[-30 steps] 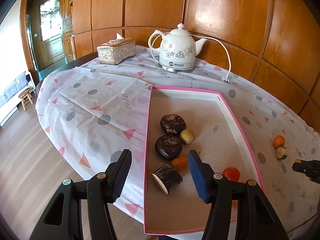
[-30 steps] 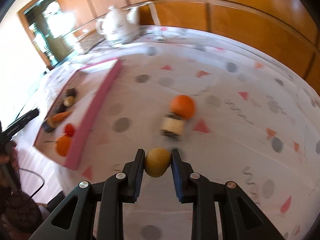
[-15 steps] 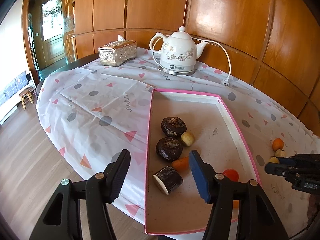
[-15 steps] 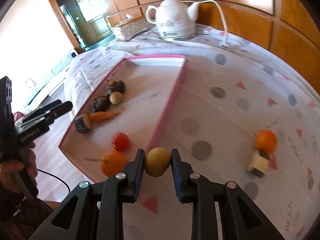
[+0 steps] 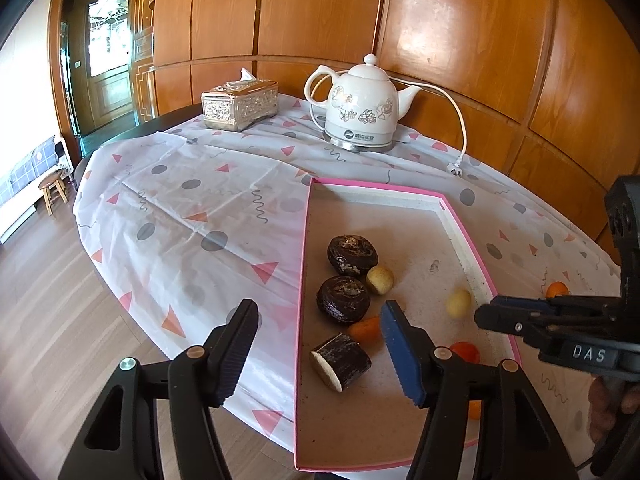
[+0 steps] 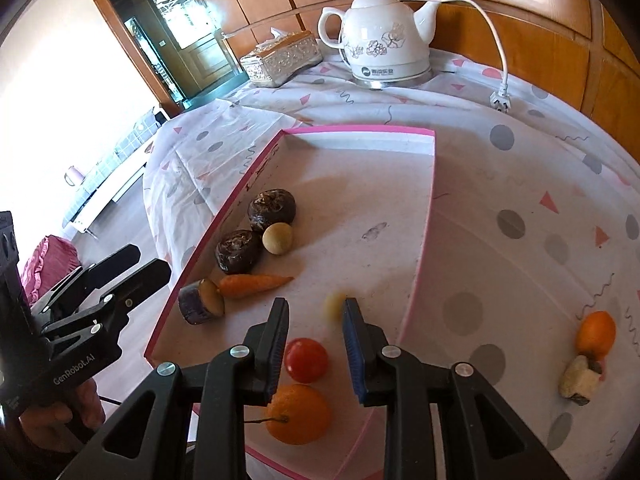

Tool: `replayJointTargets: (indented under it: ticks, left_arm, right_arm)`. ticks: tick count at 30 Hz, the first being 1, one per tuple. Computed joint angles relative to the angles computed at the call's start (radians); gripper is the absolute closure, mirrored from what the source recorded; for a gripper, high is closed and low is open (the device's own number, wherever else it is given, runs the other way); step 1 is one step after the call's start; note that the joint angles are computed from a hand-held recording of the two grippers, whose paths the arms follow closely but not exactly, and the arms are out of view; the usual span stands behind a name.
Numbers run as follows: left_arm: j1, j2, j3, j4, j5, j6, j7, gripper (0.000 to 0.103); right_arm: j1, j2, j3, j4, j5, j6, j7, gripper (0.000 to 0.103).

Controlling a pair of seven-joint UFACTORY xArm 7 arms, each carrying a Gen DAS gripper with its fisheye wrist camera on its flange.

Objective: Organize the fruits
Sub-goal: 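Carry the yellow ball into the pink tray and open the right tool, then withdraw the open right tool from the tray back over the cloth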

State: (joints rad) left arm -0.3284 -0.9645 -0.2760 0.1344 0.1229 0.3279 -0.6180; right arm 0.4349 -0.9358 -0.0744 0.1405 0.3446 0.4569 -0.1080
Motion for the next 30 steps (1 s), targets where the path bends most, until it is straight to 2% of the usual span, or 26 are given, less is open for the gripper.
replayJointTargets:
  ticks: [5,12,19,30]
  left_arm:
    - [-0.001,0.000,0.004,-0.004,0.000,-0.005,0.002,0.039]
    - [-0.005,0.001,-0.004,-0.002,0.000,-0.003,-0.003,0.039]
    - [-0.014,-0.003,-0.007,0.004,0.003,0.008,-0.005,0.039]
    - [-0.020,-0.007,-0.008,0.008,0.003,0.014,-0.004,0.039]
  right_arm:
    - [-0.018,-0.043,0.006,-0.023,-0.010,0.030,0.012,0.073]
    - [-0.088,-0.164,0.038,-0.063,-0.066,0.113,0.044,0.071]
    - [-0.194,-0.303,0.036,-0.097,-0.140,0.227,0.060,0.071]
    - [-0.386,-0.474,-0.014,-0.125,-0.220,0.394,-0.007,0.071]
